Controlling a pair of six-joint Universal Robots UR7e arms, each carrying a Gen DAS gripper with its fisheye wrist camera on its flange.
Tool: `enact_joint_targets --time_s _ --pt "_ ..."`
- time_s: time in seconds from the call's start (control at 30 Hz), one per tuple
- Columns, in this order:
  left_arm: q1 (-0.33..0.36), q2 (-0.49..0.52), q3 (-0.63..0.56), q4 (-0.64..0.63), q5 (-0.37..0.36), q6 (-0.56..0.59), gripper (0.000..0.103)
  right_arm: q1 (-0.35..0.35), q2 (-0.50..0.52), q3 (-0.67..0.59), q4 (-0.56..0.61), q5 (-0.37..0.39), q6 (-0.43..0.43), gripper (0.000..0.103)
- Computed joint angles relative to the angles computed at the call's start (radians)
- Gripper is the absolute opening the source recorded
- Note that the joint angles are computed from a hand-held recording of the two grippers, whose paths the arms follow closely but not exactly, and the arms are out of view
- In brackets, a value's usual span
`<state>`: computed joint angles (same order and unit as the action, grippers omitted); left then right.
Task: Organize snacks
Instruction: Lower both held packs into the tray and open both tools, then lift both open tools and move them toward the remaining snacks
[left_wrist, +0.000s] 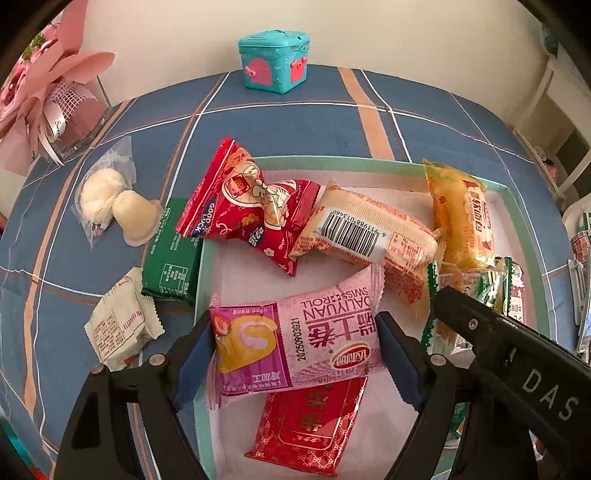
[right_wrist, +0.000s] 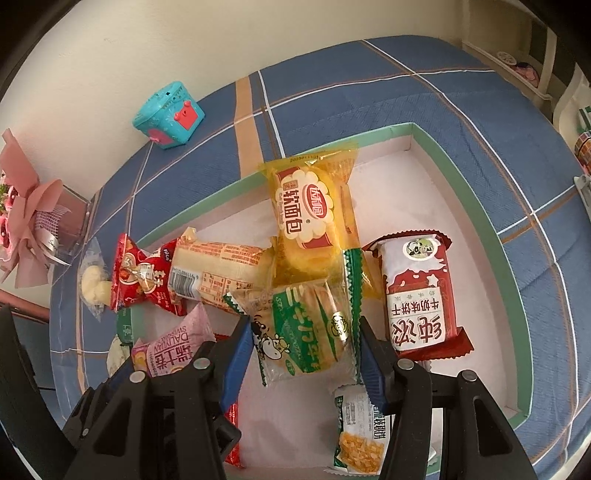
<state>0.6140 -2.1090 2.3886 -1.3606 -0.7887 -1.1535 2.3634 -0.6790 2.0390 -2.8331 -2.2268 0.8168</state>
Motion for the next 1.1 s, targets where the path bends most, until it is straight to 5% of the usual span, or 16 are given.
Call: enact_joint_targets --time_s 0.57,1.1 --pt "-0.019 -0.01 -0.036 0.037 -0.029 -0.007 0.087 0.036 -0.013 -0.058 0.152 -0.066 0.021 0.082" --pt "-0.144 -0.031 -0.107 0.186 0.025 -0.14 0.1 0.101 -0.099 -0.054 0.216 -0.164 0.094 0.083"
